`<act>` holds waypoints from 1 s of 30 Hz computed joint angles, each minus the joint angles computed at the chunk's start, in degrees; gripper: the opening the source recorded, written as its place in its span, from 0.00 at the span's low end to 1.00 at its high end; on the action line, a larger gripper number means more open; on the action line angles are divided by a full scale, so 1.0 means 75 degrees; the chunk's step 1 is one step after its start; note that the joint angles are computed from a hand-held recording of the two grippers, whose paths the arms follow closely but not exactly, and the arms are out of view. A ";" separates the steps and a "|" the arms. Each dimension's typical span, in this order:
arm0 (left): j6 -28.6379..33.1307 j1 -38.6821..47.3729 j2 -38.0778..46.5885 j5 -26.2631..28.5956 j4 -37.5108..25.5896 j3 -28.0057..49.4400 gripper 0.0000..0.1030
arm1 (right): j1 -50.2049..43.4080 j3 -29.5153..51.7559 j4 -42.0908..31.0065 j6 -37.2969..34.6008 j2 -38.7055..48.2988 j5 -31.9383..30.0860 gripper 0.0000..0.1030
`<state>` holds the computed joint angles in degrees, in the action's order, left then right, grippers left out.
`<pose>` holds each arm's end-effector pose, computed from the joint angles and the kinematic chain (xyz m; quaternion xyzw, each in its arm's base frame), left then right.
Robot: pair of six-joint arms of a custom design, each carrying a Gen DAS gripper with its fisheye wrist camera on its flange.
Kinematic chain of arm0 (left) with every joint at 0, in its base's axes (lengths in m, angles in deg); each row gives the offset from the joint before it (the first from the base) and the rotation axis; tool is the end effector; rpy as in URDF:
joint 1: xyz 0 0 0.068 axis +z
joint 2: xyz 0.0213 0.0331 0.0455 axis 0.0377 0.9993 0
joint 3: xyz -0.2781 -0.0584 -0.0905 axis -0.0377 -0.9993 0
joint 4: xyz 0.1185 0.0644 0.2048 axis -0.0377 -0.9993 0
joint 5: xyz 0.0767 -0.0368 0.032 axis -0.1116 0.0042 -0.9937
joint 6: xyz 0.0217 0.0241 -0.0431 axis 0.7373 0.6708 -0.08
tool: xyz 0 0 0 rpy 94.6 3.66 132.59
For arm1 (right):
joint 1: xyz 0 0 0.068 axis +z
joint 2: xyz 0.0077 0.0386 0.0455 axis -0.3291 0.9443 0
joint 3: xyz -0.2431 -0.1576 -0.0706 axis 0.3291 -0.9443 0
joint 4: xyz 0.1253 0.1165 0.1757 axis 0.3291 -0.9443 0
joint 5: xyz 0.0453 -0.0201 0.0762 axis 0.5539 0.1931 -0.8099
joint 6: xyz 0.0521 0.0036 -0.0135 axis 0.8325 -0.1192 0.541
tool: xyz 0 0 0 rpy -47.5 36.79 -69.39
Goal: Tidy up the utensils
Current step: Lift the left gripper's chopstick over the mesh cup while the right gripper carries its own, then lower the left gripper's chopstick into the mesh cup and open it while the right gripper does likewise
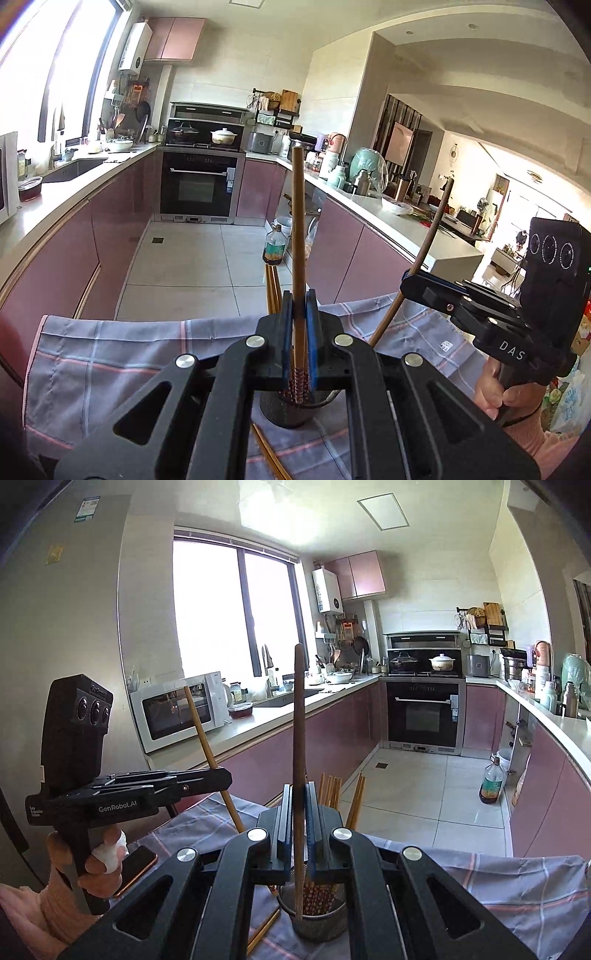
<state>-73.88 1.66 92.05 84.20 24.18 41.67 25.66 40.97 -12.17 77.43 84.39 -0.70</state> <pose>0.2563 -0.0251 0.3789 0.2243 0.8102 -0.2695 0.4698 0.1919 0.1722 0.3706 -0.0850 0.8055 0.1575 0.5650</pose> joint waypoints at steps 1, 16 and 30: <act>-0.0034 -0.0069 0.0027 -0.0099 0.0030 0.0025 0.07 | -0.0060 0.0020 0.0033 -0.0023 0.0032 -0.0027 0.05; 0.0035 -0.1137 0.0889 -0.1371 0.0050 0.0183 0.07 | -0.0642 0.0053 -0.0148 0.0292 0.0848 -0.0646 0.05; 0.0678 -0.1457 0.2063 -0.1797 -0.0274 0.0432 0.07 | -0.1096 0.0375 -0.0896 0.0661 0.1646 -0.1333 0.05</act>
